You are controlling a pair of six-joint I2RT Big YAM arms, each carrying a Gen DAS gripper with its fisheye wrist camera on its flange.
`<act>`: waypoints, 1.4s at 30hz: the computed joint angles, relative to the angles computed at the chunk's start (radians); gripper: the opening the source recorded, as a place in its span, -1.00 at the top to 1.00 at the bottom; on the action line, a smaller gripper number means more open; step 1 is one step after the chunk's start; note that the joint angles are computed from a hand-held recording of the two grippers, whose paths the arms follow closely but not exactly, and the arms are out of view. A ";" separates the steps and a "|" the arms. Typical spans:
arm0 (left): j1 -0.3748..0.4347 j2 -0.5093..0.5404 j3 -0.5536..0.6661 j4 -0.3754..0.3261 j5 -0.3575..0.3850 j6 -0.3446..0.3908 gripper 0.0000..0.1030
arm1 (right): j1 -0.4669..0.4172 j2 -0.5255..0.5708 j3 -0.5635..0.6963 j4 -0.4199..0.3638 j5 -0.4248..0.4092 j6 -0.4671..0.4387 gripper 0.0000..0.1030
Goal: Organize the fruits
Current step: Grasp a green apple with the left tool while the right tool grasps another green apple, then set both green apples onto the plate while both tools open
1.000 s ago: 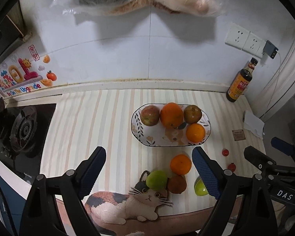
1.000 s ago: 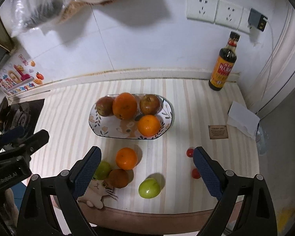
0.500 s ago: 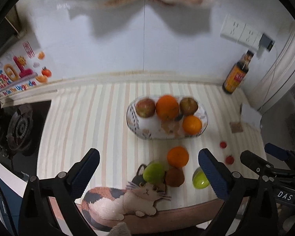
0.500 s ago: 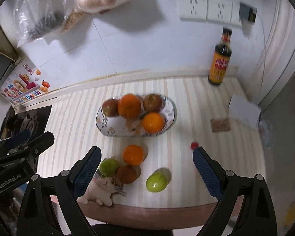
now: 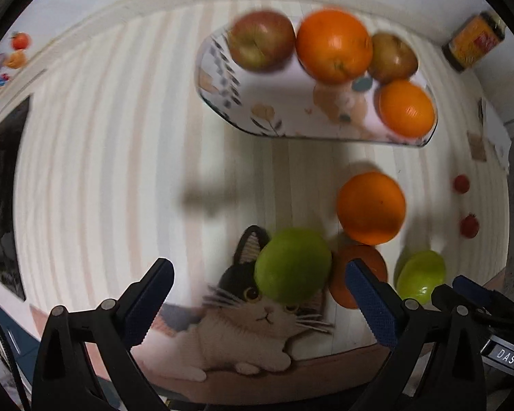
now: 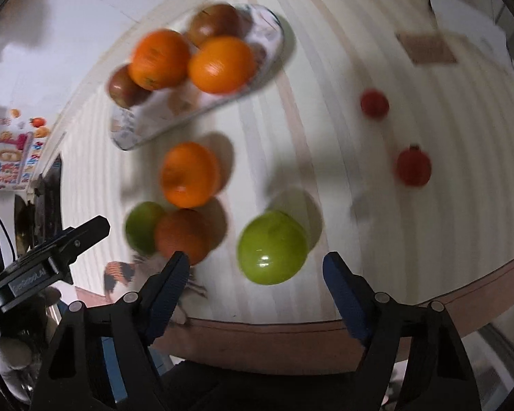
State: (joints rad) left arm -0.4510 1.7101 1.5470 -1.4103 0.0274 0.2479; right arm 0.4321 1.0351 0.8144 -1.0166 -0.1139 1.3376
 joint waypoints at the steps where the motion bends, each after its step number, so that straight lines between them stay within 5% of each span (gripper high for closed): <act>1: -0.004 0.014 0.001 -0.002 0.002 0.012 -0.95 | -0.002 0.006 -0.013 0.017 -0.010 0.006 -0.60; 3: -0.007 0.027 -0.002 -0.002 0.019 0.032 -0.85 | -0.008 0.014 -0.035 0.049 -0.026 0.020 -0.60; 6: 0.000 0.045 -0.002 -0.022 0.074 0.042 -0.42 | -0.021 0.025 -0.064 0.105 -0.053 0.038 -0.60; 8: 0.008 0.043 -0.006 -0.037 0.129 0.038 -0.12 | -0.028 0.032 -0.086 0.156 -0.073 0.049 -0.45; 10: 0.004 0.024 -0.021 -0.030 0.130 0.046 0.04 | -0.024 0.054 -0.080 0.148 -0.070 0.034 -0.20; 12: 0.003 -0.006 -0.041 -0.015 0.106 0.058 0.12 | -0.019 0.066 -0.074 0.140 -0.067 0.020 -0.15; 16: 0.014 -0.027 -0.058 0.000 0.106 0.080 0.07 | 0.003 0.118 -0.018 0.055 -0.052 -0.062 -0.15; 20: 0.019 0.019 -0.034 -0.043 0.137 0.090 -0.25 | 0.011 0.149 0.006 0.046 -0.050 -0.084 -0.15; 26: 0.010 0.047 -0.006 -0.063 0.167 0.088 -0.12 | 0.004 0.156 0.009 0.046 -0.057 -0.103 -0.15; 32: 0.029 -0.012 -0.063 -0.011 0.075 0.090 -0.11 | 0.027 0.150 0.020 0.005 -0.040 -0.123 -0.15; 38: 0.084 0.000 -0.078 -0.034 0.142 0.076 -0.14 | 0.026 0.146 0.008 0.028 -0.050 -0.099 -0.16; 42: 0.068 -0.008 -0.086 -0.012 0.121 0.052 -0.13 | 0.023 0.158 0.020 0.021 -0.041 -0.122 -0.16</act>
State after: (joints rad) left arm -0.3829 1.7020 1.4612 -1.4223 0.1479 0.3004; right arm 0.4550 1.1933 0.8339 -0.9959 -0.1547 1.2156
